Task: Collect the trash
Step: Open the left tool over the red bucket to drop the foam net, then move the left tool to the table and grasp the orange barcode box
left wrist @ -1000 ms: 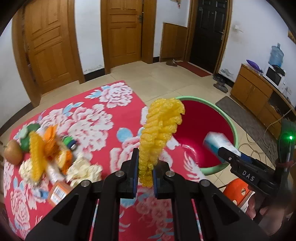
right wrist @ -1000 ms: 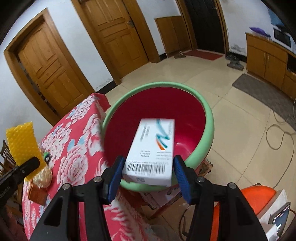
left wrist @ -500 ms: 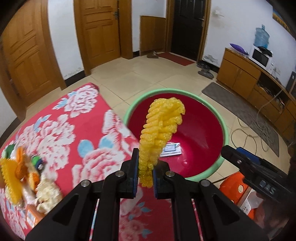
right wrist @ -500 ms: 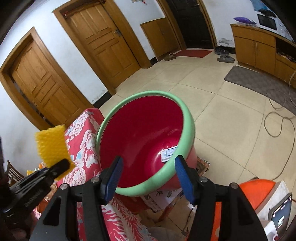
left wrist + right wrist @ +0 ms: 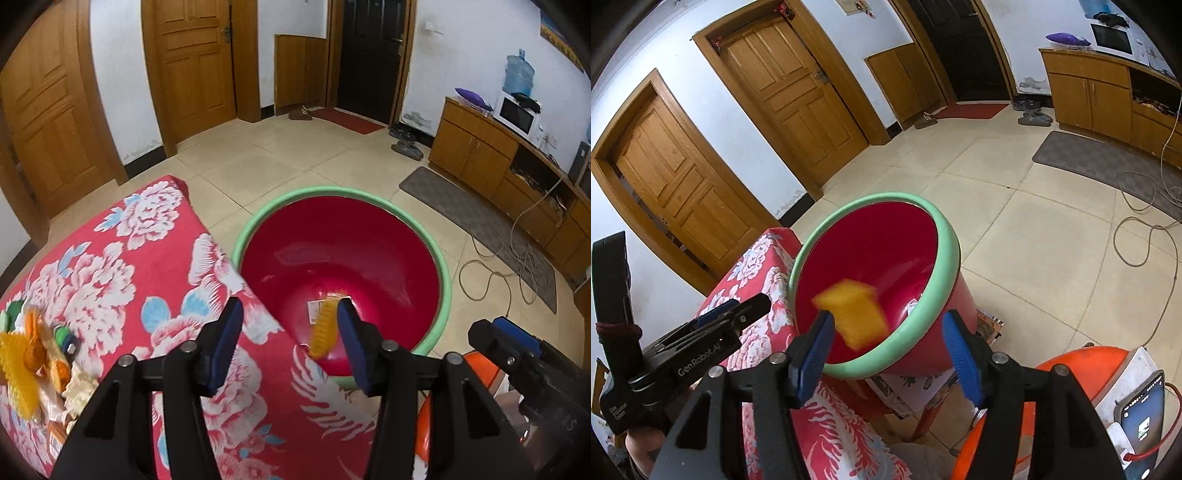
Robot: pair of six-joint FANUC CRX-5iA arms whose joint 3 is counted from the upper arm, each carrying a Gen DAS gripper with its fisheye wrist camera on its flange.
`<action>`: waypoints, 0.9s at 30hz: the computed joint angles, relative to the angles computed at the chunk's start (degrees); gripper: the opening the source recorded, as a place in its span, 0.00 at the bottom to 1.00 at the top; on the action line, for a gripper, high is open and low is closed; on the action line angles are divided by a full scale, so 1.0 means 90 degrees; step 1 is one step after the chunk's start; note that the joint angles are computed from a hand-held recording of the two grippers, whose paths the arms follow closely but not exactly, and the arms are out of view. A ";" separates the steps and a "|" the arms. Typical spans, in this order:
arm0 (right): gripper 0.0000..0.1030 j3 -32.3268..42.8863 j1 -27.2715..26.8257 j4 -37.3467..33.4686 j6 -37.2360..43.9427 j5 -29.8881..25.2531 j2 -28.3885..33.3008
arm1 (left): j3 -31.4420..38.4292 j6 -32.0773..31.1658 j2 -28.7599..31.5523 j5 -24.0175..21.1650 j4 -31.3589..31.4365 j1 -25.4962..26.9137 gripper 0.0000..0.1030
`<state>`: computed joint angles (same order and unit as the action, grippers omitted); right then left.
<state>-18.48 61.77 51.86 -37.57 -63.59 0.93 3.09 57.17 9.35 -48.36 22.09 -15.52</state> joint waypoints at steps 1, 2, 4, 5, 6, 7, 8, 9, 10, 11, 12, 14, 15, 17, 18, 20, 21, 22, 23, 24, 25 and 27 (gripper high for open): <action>0.62 0.0010 0.0009 0.0018 0.0004 -0.0011 0.0006 | -0.0020 0.0037 -0.0032 0.0015 -0.0021 0.0016 0.58; 0.62 0.0036 0.0028 0.0033 0.0007 -0.0034 0.0020 | -0.0052 0.0061 -0.0074 0.0035 -0.0028 0.0036 0.58; 0.62 0.0054 0.0079 0.0068 0.0008 -0.0071 0.0010 | -0.0149 0.0058 -0.0186 0.0042 -0.0004 0.0105 0.59; 0.63 0.0070 0.0109 0.0083 0.0012 -0.0093 0.0013 | -0.0213 0.0052 -0.0253 0.0047 0.0027 0.0151 0.59; 0.63 0.0066 0.0139 0.0100 0.0015 -0.0110 -0.0002 | -0.0267 0.0048 -0.0308 0.0053 0.0052 0.0185 0.59; 0.63 0.0099 0.0166 0.0118 0.0041 -0.0129 0.0005 | -0.0335 0.0051 -0.0383 0.0050 0.0080 0.0239 0.60; 0.64 0.0137 0.0194 0.0139 0.0067 -0.0151 0.0017 | -0.0395 0.0046 -0.0445 0.0049 0.0113 0.0296 0.60; 0.65 0.0158 0.0208 0.0167 0.0086 -0.0161 0.0019 | -0.0468 0.0041 -0.0518 0.0052 0.0152 0.0353 0.60; 0.65 0.0180 0.0240 0.0222 0.0086 -0.0182 0.0026 | -0.0571 0.0012 -0.0621 0.0063 0.0218 0.0437 0.60; 0.66 0.0203 0.0278 0.0285 0.0089 -0.0206 0.0037 | -0.0625 0.0006 -0.0677 0.0077 0.0237 0.0486 0.61; 0.66 0.0230 0.0298 0.0319 0.0114 -0.0223 0.0044 | -0.0706 0.0033 -0.0777 0.0092 0.0236 0.0566 0.61; 0.67 0.0316 0.0351 0.0378 0.0183 -0.0246 0.0085 | -0.0818 0.0078 -0.0925 0.0089 0.0242 0.0692 0.61; 0.67 0.0363 0.0380 0.0401 0.0213 -0.0255 0.0111 | -0.0889 0.0085 -0.1011 0.0084 0.0264 0.0775 0.61; 0.68 0.0444 0.0450 0.0443 0.0226 -0.0274 0.0177 | -0.1013 0.0104 -0.1169 0.0081 0.0284 0.0944 0.62; 0.69 0.0481 0.0468 0.0458 0.0261 -0.0258 0.0201 | -0.1080 0.0113 -0.1252 0.0081 0.0284 0.1026 0.62; 0.69 0.0561 0.0526 0.0481 0.0328 -0.0226 0.0269 | -0.1188 0.0112 -0.1390 0.0077 0.0297 0.1196 0.62; 0.69 0.0608 0.0546 0.0486 0.0371 -0.0200 0.0307 | -0.1237 0.0121 -0.1455 0.0079 0.0281 0.1279 0.62; 0.69 0.0639 0.0558 0.0486 0.0402 -0.0177 0.0330 | -0.1291 0.0137 -0.1526 0.0085 0.0253 0.1369 0.62; 0.70 0.0659 0.0571 0.0489 0.0432 -0.0143 0.0347 | -0.1344 0.0149 -0.1592 0.0088 0.0224 0.1460 0.63; 0.70 0.0697 0.0583 0.0491 0.0470 -0.0114 0.0377 | -0.1405 0.0147 -0.1654 0.0095 0.0213 0.1550 0.64; 0.70 0.0747 0.0600 0.0488 0.0521 -0.0088 0.0416 | -0.1440 0.0144 -0.1686 0.0099 0.0210 0.1612 0.64; 0.70 0.0840 0.0616 0.0468 0.0614 -0.0031 0.0487 | -0.1515 0.0143 -0.1742 0.0103 0.0191 0.1753 0.64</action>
<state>-10.92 67.32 56.07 -32.04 -63.88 5.32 -10.55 58.46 -6.33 -47.43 23.80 0.26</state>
